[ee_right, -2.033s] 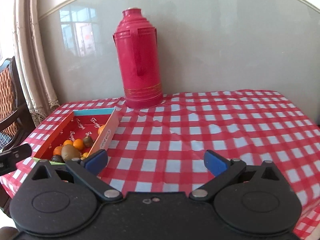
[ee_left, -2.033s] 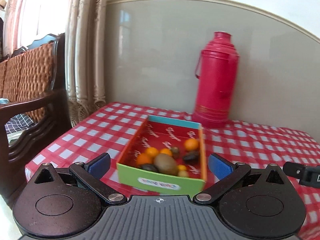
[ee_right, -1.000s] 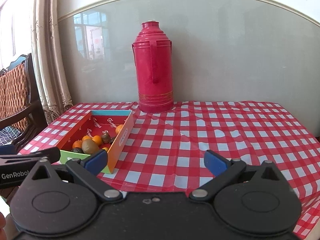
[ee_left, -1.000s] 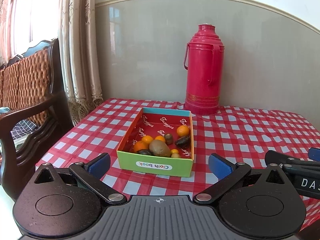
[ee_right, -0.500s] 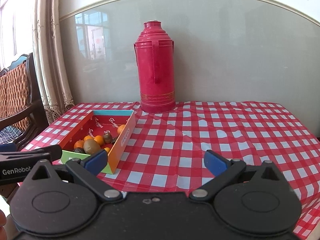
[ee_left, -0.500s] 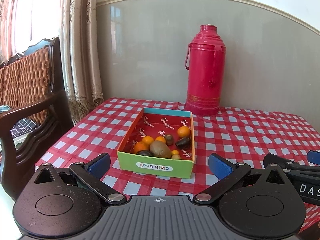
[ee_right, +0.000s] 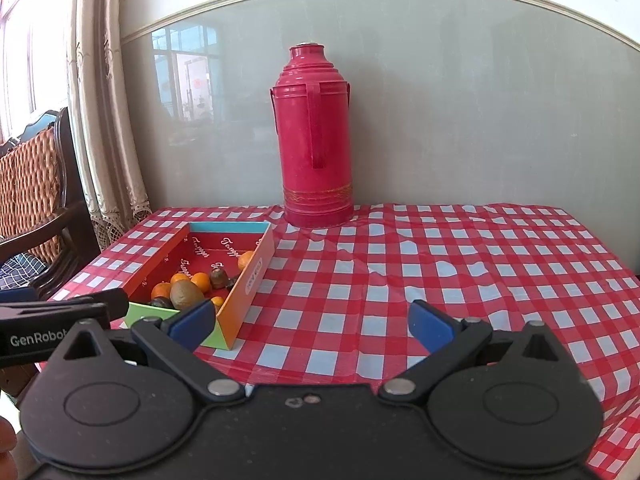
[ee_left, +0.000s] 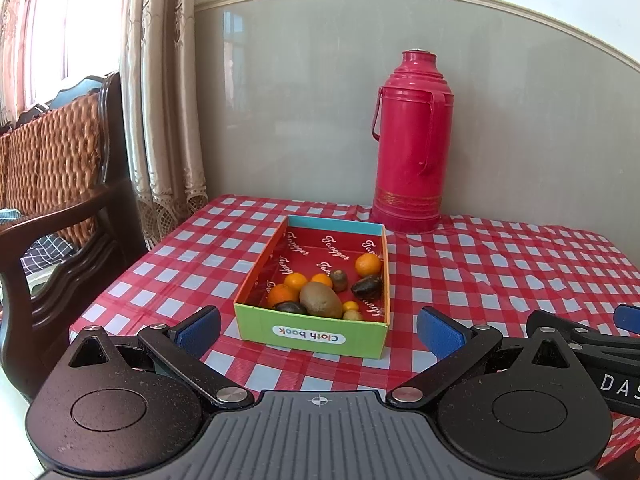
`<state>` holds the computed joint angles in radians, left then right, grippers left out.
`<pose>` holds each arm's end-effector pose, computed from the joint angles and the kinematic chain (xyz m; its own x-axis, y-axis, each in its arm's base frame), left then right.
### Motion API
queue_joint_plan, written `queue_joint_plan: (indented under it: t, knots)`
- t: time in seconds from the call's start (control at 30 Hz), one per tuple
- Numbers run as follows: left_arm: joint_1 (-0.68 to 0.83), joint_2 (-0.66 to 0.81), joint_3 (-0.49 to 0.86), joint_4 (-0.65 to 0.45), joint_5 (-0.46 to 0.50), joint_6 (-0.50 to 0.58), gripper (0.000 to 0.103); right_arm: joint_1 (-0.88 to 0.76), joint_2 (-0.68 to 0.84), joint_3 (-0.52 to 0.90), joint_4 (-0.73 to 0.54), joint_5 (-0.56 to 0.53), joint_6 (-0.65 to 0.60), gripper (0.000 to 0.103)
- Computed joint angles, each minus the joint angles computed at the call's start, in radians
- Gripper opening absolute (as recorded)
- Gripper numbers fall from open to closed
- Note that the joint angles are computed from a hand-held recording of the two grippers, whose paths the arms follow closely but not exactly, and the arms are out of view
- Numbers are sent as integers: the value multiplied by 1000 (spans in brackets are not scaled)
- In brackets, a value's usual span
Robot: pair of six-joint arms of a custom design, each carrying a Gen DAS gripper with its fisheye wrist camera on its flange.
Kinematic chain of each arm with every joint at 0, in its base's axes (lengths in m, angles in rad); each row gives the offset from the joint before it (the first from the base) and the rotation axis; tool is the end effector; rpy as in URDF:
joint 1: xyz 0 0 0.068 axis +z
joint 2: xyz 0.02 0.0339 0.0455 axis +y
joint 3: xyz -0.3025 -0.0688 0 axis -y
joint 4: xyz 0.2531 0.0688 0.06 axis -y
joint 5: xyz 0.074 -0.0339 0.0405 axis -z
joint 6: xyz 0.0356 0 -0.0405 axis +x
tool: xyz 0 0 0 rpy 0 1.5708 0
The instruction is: Organize fruits
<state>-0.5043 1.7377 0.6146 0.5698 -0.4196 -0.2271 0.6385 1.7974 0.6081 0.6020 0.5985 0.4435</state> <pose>0.2911 -0.1441 0.1536 -0.4793 0.0297 -0.8771 0.0307 0.9994 0.0170 0.2721 0.1770 0.1384 -0.4516 0.1063 -0.8859 0.0863 0.9934 0.0752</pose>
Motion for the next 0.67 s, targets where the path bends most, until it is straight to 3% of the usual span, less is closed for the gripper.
queue_joint_plan:
  t: [0.67]
  knots:
    - [26,67,41,50,11,-7,103,-22,42,42,26,-37,-29,97]
